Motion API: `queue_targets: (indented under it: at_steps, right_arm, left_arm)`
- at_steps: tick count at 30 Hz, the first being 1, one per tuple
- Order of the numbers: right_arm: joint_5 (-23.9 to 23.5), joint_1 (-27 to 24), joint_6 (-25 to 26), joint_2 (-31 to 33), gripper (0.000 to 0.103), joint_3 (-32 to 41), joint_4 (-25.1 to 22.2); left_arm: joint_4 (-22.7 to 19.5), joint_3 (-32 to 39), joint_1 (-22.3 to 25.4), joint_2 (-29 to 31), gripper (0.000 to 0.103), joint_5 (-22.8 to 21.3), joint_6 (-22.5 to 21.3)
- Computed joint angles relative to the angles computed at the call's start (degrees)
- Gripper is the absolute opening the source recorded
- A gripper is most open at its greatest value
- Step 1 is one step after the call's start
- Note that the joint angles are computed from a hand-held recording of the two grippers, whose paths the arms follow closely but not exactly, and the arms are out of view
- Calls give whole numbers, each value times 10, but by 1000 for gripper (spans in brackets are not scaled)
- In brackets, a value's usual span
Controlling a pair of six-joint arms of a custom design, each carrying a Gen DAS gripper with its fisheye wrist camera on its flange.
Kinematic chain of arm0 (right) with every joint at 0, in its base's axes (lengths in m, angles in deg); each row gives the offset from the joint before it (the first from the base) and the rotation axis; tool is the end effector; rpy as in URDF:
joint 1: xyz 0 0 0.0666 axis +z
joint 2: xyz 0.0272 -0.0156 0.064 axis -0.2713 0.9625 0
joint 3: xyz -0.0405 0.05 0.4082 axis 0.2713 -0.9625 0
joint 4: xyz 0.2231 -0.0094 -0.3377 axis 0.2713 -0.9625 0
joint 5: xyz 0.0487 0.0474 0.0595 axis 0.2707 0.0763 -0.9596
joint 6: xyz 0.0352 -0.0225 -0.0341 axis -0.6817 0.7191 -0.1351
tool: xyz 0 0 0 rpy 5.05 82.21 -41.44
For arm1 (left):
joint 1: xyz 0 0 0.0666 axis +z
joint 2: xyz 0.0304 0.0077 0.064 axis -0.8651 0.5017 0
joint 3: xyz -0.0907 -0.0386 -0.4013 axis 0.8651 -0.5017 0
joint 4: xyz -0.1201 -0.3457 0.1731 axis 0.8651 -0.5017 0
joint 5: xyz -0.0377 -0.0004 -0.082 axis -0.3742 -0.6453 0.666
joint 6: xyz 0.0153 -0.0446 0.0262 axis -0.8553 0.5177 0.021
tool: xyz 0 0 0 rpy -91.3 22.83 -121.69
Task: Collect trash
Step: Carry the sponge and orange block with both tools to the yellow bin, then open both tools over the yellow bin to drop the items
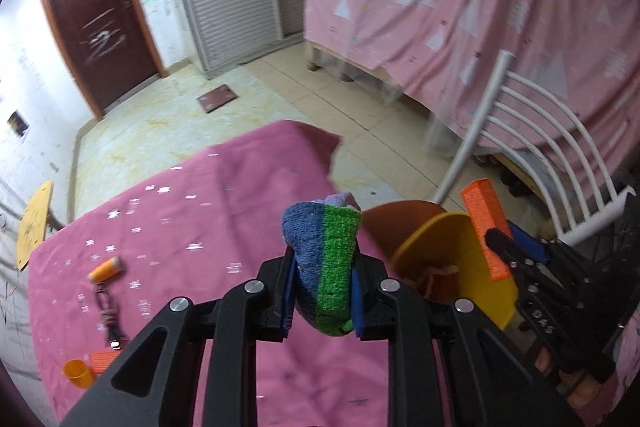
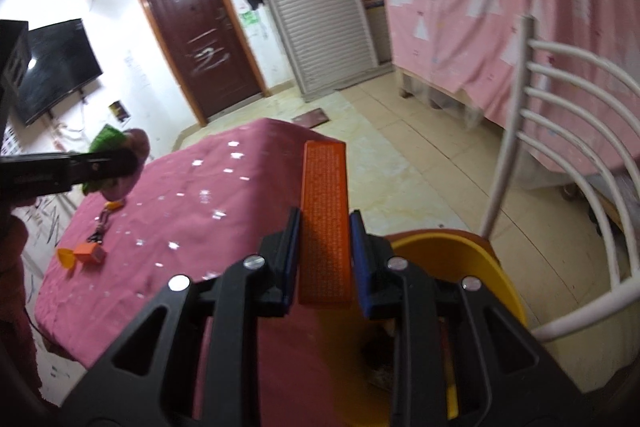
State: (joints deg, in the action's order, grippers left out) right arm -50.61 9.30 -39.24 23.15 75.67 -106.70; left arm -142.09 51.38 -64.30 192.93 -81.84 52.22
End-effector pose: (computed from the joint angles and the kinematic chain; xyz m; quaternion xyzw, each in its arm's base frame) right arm 0.5847 0.2654 0.4118 0.0446 0.8942 0.1113 0.4314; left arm 0.6373 -0.0537 0.5017 0.1560 0.9405 -0.0338 0.3000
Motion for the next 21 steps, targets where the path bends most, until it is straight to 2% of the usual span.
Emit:
queue_targets:
  at_steps: [9, 14, 15, 18, 21]
  right_arm:
    - [13, -27, -31, -23, 23, -56, -6]
    - [8, -38, -41, -30, 23, -72, -3]
    - [8, -39, -43, -31, 26, -72, -2]
    - [9, -42, -46, -34, 44, -77, 1]
    - [9, -44, -47, -37, 45, -80, 4]
  left_arm:
    - [-10, -20, -59, 5, 15, 8, -5]
    - [-36, -4, -77, 24, 14, 28, -3]
    - [-39, -1, -80, 26, 14, 32, -3]
    - [-58, 12, -89, 37, 18, 54, 0]
    - [-68, 17, -93, 42, 23, 69, -2]
